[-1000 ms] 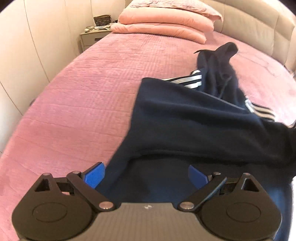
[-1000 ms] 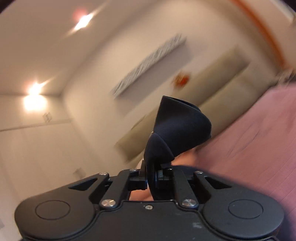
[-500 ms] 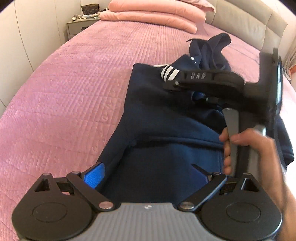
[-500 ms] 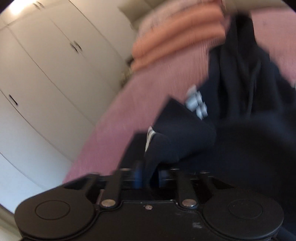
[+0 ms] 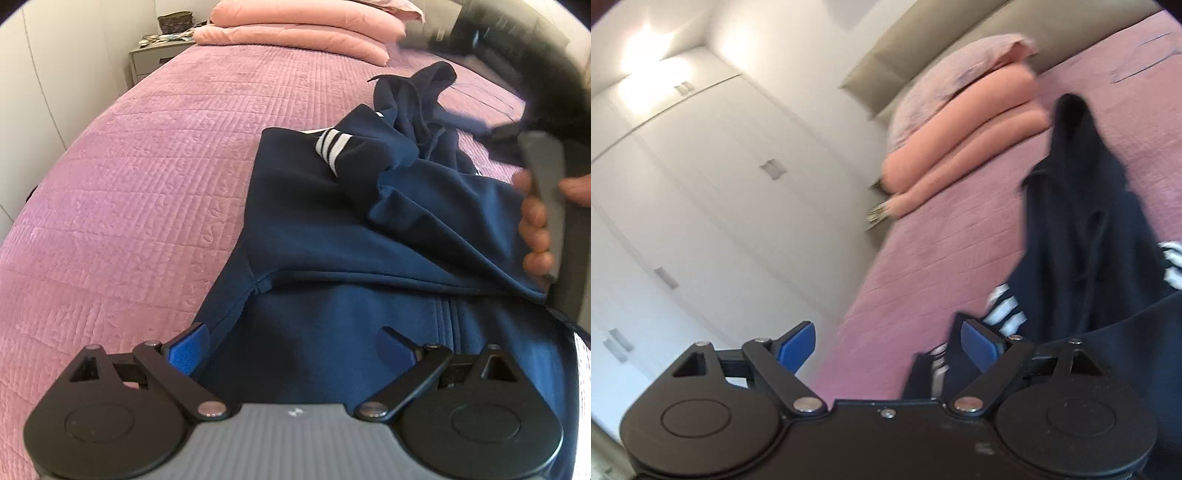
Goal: Fold large clothes
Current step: 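Carry the held sleeve across the hoodie body and release it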
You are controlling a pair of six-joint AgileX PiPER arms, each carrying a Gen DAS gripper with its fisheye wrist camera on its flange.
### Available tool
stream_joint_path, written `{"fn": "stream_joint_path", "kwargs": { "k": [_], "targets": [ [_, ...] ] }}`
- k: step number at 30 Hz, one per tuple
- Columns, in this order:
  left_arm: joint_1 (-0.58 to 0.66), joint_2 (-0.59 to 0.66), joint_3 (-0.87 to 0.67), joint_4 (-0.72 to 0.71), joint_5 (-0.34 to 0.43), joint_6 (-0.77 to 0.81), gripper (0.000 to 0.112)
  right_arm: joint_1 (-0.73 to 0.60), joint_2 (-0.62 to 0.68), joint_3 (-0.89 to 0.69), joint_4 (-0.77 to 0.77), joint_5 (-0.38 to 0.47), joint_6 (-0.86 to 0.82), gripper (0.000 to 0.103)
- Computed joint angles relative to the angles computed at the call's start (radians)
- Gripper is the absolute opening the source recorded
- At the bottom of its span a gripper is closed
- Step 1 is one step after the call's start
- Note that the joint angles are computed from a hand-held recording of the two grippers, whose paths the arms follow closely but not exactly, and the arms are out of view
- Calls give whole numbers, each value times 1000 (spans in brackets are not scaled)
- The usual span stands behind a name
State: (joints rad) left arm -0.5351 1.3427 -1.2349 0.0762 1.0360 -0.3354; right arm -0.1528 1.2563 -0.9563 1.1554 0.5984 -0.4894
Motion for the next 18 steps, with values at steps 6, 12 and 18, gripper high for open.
{"fn": "stream_joint_path", "kwargs": {
  "k": [6,12,18],
  "targets": [
    [14,-2,11,-4,-9,-6,98,166,249,-104,-434,26,221,103],
    [-8,3,12,27,-4,-16,98,144,116,-32,39,49,-340,102],
    [-11,-14,6,-6,-12,-4,98,53,185,-117,277,301,-386,102]
  ]
}}
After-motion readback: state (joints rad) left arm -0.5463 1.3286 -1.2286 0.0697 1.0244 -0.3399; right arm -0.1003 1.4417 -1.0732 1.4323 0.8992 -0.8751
